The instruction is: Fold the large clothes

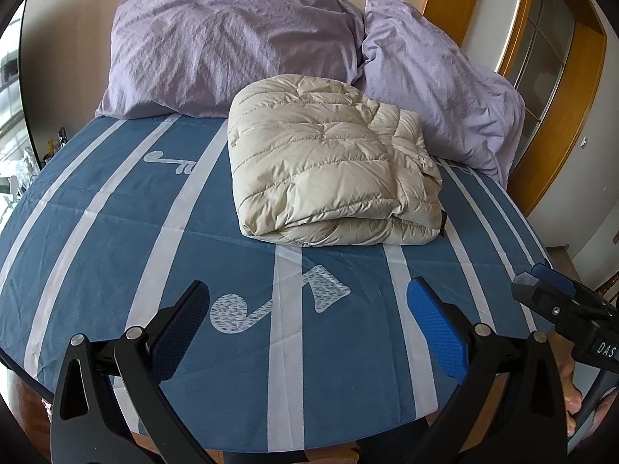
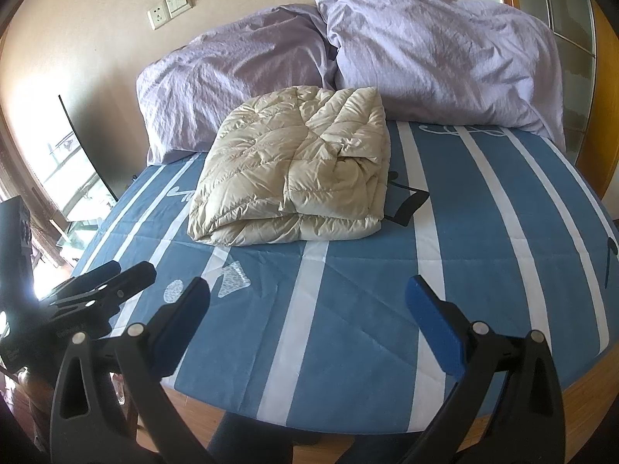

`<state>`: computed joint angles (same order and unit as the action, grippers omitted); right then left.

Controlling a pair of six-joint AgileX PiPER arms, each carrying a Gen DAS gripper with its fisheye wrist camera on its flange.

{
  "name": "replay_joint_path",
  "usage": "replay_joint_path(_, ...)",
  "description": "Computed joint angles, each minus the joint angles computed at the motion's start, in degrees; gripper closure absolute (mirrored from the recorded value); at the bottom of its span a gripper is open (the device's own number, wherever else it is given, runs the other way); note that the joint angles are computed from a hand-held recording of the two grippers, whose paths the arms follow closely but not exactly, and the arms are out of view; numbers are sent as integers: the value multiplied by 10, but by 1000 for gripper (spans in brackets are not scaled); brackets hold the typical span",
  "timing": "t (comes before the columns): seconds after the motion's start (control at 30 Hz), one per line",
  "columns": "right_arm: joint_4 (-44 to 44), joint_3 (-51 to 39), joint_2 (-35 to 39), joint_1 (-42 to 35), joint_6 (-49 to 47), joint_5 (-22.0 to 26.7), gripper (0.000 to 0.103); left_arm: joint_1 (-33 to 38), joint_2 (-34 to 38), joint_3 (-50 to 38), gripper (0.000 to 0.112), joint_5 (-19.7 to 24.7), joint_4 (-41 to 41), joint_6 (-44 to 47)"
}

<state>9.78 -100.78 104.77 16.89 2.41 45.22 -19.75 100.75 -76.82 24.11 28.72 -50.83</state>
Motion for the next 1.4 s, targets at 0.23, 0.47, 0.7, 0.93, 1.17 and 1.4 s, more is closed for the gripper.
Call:
replay_joint_path(0.23,-2,-12,4,4,1,9,2,4,1,-2,11,-5,-22,18)
replay_joint_path(0.47,-5,-19,8,7,3,14,2,6,1,-2,11,-7,-27,23)
replay_joint_path(0.7,-5,-26,14,10,4,18,2,7,1,-3,11,-6,-30,27)
replay_joint_path(0.93,-1,-27,16,8,-1,18,2,8,1,-3,11,-7,-33,30)
replay_joint_path(1.17,-2,-28,17,9,2,19,2,10,4,-5,11,-6,-42,39)
replay_joint_path(1.4,5,-26,23,8,-2,18,2,12,6,-7,11,-7,-45,42)
